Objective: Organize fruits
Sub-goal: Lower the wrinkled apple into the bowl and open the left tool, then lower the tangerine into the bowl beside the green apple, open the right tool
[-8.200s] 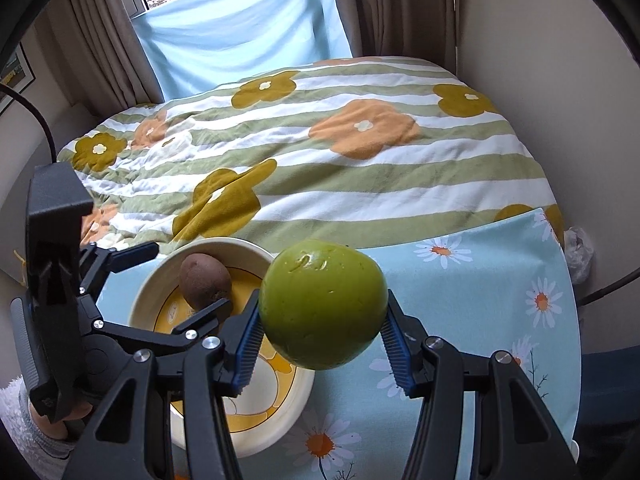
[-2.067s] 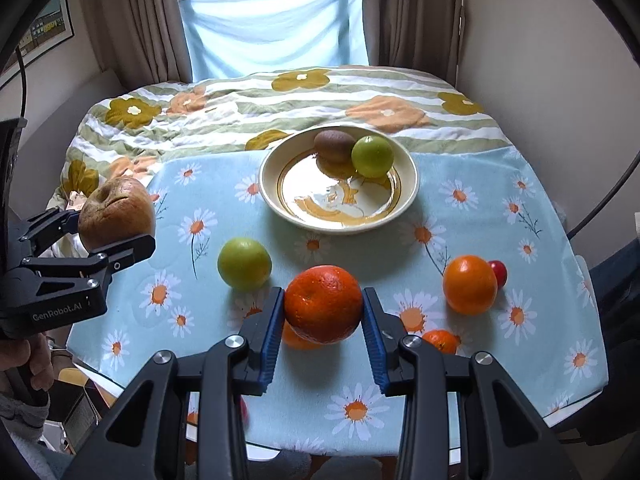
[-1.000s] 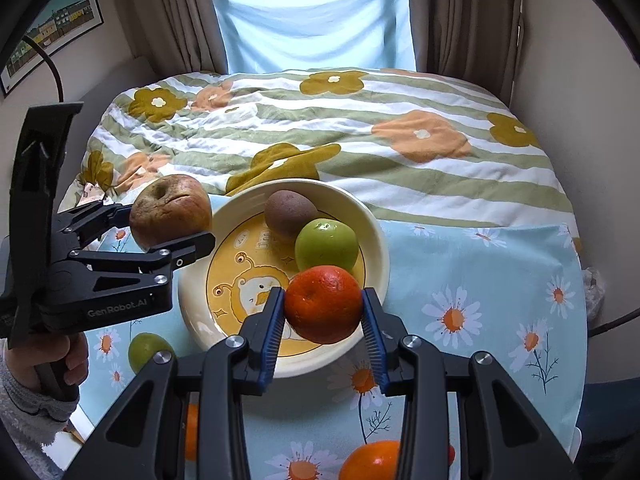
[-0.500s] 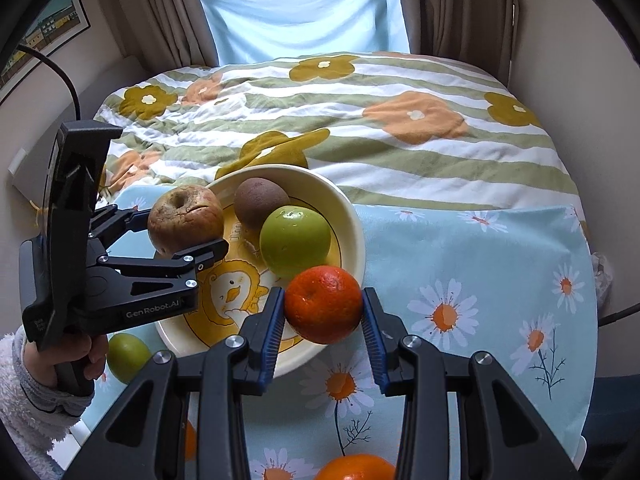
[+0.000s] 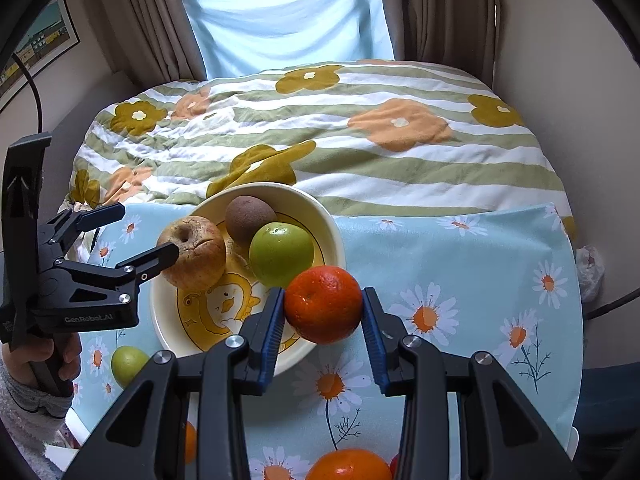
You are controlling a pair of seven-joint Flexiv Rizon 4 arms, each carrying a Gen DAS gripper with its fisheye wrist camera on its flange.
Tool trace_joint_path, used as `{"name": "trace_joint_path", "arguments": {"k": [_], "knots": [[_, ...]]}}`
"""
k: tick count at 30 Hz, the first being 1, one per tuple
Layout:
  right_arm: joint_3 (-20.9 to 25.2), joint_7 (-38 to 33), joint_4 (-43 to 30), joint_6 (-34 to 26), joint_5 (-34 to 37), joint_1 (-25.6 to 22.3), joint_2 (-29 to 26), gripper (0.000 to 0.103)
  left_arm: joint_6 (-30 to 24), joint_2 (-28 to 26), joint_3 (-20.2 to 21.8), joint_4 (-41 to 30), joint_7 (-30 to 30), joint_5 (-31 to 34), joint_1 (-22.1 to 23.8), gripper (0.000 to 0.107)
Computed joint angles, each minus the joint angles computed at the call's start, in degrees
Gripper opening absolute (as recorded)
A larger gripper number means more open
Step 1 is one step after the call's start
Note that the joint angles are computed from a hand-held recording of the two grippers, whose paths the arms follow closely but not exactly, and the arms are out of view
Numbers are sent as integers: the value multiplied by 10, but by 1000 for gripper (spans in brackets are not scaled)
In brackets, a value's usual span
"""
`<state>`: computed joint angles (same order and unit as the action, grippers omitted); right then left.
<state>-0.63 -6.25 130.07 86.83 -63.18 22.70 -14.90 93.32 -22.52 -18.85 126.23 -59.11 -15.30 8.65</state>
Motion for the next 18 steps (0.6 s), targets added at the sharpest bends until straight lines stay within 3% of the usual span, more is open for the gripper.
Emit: {"name": "trace_joint_path", "arguments": {"k": [6, 8, 11, 14, 18], "knots": [[7, -25, -10, 8, 16, 4, -9, 35, 1, 37, -12, 32, -5, -16, 23, 103], [17, -54, -15, 7, 45, 5, -17, 35, -13, 50, 22, 35, -20, -18, -3, 103], [43, -116, -26, 2, 113, 3, -34, 35, -13, 68, 14, 55, -14, -43, 3, 103], [70, -172, -36, -2, 173, -2, -52, 35, -14, 79, 51, 64, -26, -43, -26, 103], [78, -218, -47, -7, 216, 8, -70, 35, -11, 86, 69, 78, -38, -52, -41, 103]]}}
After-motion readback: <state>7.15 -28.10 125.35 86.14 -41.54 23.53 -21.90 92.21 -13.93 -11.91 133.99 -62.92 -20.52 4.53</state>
